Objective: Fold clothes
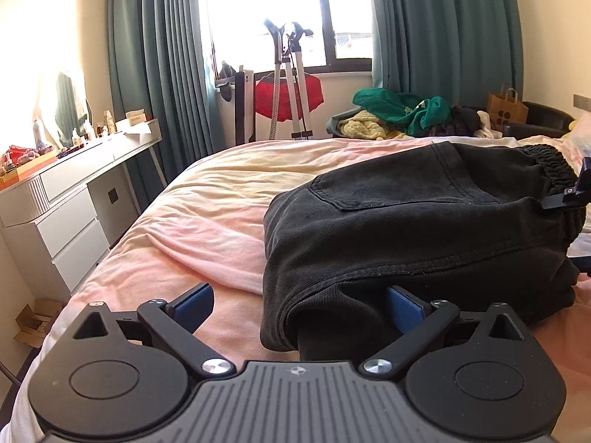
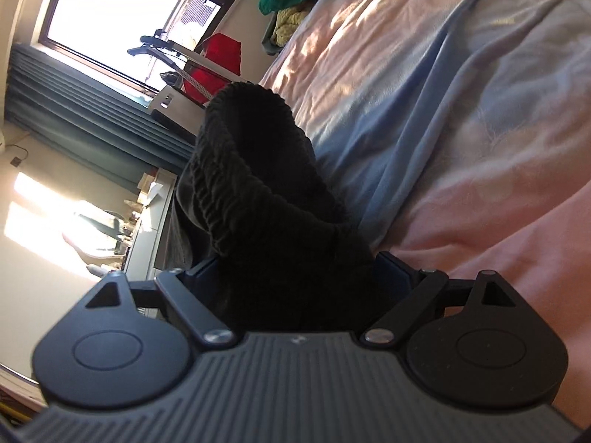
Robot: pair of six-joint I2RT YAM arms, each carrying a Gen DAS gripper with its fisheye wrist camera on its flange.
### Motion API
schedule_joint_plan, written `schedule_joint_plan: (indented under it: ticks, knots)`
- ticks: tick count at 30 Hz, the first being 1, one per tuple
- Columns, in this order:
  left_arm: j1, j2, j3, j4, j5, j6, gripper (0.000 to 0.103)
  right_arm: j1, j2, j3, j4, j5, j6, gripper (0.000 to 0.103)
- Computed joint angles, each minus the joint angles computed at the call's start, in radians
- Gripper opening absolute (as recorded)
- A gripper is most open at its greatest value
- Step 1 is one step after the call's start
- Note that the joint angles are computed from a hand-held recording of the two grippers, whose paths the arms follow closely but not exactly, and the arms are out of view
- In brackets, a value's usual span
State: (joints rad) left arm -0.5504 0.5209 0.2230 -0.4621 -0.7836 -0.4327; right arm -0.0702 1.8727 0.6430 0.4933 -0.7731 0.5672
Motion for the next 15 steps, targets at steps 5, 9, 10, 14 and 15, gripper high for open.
schedule_joint_plan:
  ticks: [5, 9, 10, 14, 15]
  knots:
    - [-0.028, 0.037, 0.009, -0.003, -0.027, -0.032, 0.1, 0.021, 0.093, 0.045, 0.044, -0.046, 0.008, 0.097]
    - [-0.033, 0.065, 0.017, 0.002, -0.036, -0.052, 0.101, 0.021, 0.041, 0.021, 0.068, -0.107, 0.011, 0.097]
    - [-0.036, 0.077, 0.02, 0.003, -0.04, -0.065, 0.101, 0.018, 0.016, 0.003, 0.091, -0.129, 0.014, 0.097]
    - [-0.009, 0.092, 0.025, 0.009, -0.027, -0.084, 0.101, 0.005, -0.048, -0.062, 0.235, -0.209, 0.071, 0.097]
    - [-0.001, 0.089, 0.025, 0.01, -0.016, -0.084, 0.101, 0.004, -0.051, -0.066, 0.253, -0.215, 0.084, 0.097]
